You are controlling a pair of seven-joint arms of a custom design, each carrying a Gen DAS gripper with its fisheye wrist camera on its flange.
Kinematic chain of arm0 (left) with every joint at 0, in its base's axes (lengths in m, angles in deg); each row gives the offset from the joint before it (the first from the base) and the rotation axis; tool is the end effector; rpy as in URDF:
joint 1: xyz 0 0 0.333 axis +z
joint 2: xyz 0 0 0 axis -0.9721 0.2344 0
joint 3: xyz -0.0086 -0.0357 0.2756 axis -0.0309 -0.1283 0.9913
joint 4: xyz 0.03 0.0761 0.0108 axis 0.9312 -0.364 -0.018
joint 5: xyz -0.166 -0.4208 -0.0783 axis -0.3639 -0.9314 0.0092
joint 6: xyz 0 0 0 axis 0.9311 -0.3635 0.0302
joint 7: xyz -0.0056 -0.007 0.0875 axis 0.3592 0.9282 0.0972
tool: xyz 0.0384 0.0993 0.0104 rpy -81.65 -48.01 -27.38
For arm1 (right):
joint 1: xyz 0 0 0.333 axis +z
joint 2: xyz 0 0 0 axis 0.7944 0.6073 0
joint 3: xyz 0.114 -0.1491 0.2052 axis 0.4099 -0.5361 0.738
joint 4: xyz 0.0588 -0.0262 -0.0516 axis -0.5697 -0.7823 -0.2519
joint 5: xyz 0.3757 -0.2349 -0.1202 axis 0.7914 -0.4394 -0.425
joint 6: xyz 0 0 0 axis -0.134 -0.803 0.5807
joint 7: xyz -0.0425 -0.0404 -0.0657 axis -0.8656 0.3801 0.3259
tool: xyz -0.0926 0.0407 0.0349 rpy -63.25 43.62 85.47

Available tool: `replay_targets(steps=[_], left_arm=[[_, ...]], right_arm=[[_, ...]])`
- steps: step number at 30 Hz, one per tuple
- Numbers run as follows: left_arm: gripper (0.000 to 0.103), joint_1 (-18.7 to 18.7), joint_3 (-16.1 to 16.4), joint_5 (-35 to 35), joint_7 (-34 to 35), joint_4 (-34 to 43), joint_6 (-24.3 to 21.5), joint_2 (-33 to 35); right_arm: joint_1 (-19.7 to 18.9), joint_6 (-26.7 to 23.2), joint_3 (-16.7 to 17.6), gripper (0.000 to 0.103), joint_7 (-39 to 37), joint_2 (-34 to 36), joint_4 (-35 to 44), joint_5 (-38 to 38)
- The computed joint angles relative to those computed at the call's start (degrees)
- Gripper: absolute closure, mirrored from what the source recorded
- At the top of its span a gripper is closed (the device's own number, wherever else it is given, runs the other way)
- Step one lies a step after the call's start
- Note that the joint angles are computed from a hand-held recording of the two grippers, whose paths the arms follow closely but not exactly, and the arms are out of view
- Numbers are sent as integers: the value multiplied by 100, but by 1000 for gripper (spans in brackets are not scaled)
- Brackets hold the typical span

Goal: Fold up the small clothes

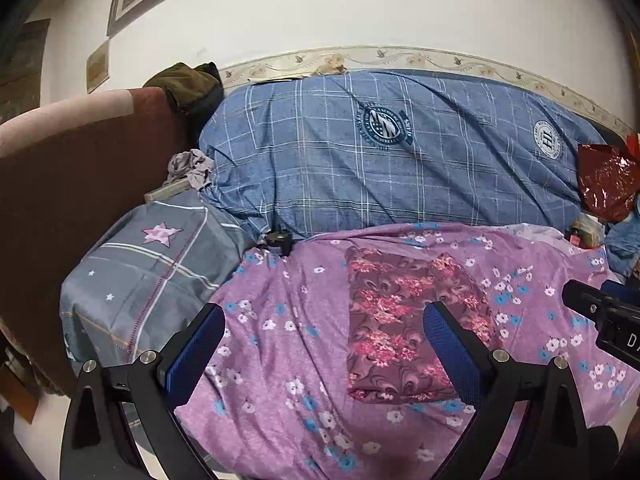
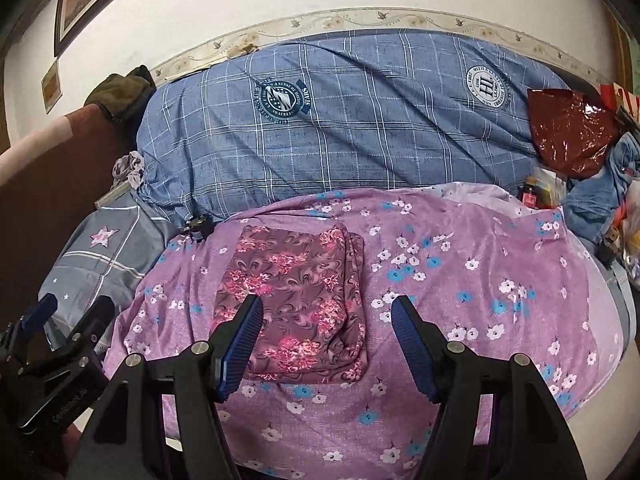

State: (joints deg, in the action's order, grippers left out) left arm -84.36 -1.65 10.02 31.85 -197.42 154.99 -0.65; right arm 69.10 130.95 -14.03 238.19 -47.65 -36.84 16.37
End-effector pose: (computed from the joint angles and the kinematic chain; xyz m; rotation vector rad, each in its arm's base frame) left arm 0.6022 -0.2051 0.5703 -1.4674 1.8549 -0.9269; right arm 0.5869 0.2652 0.5165 -1.4466 2.0433 -0.7775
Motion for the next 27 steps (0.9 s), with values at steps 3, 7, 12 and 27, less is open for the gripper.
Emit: replay_targets(steps=[3,7,12,27], left_arm=[[2,-58,12,-142,173,73,-58,80],[2,-49,-23,-108,177,191,-133,177],[2,-24,-37,-68,53,369,-261,336],[2,-193,84,-718,321,-160,-55,-396]], right_arm=[[0,11,-8,35,-39,35,12,16],[19,-83,-20,35,-60,167,162,-117],[148,-407,-63,35,-98,423,452,-392],[298,-660,19,35,56,65,422,-942]])
